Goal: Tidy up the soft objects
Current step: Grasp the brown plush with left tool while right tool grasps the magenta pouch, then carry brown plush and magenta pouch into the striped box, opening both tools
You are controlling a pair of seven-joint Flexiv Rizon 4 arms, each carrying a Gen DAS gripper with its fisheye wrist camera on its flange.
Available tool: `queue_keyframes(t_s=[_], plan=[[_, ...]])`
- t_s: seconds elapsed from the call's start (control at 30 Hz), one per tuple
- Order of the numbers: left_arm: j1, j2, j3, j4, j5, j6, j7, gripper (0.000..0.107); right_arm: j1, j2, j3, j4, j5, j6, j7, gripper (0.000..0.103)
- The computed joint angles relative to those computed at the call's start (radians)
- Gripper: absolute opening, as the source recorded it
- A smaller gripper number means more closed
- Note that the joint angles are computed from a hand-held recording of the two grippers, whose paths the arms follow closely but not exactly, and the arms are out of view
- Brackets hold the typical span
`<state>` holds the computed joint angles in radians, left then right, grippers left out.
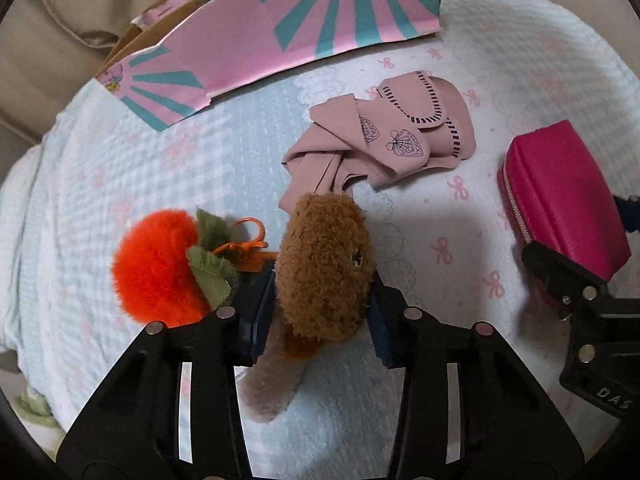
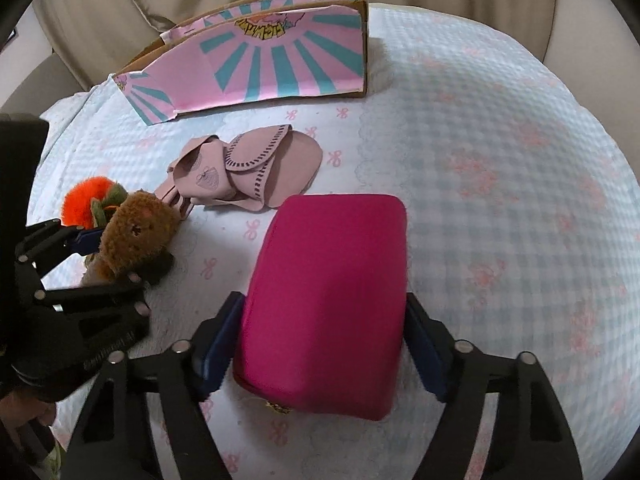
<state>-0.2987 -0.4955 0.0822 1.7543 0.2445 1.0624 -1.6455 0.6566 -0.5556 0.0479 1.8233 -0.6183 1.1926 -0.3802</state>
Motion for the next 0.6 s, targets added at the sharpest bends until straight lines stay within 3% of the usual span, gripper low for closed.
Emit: queue_keyframes(t_s=[0.23,0.6], plan=[[0.016,0.006,-0.013,0.009,-0.023,0.0,0.033,0.035,0.005,0.001,0.009,-0.014,-0.003,-0.028,-0.028,0.052],[0.035,0.102,-0.035,0.021,-0.08,-0.053,0.043,0.034,-0.002,0.079,0.025,0.014,0.002,-0.077,0.034,0.049]])
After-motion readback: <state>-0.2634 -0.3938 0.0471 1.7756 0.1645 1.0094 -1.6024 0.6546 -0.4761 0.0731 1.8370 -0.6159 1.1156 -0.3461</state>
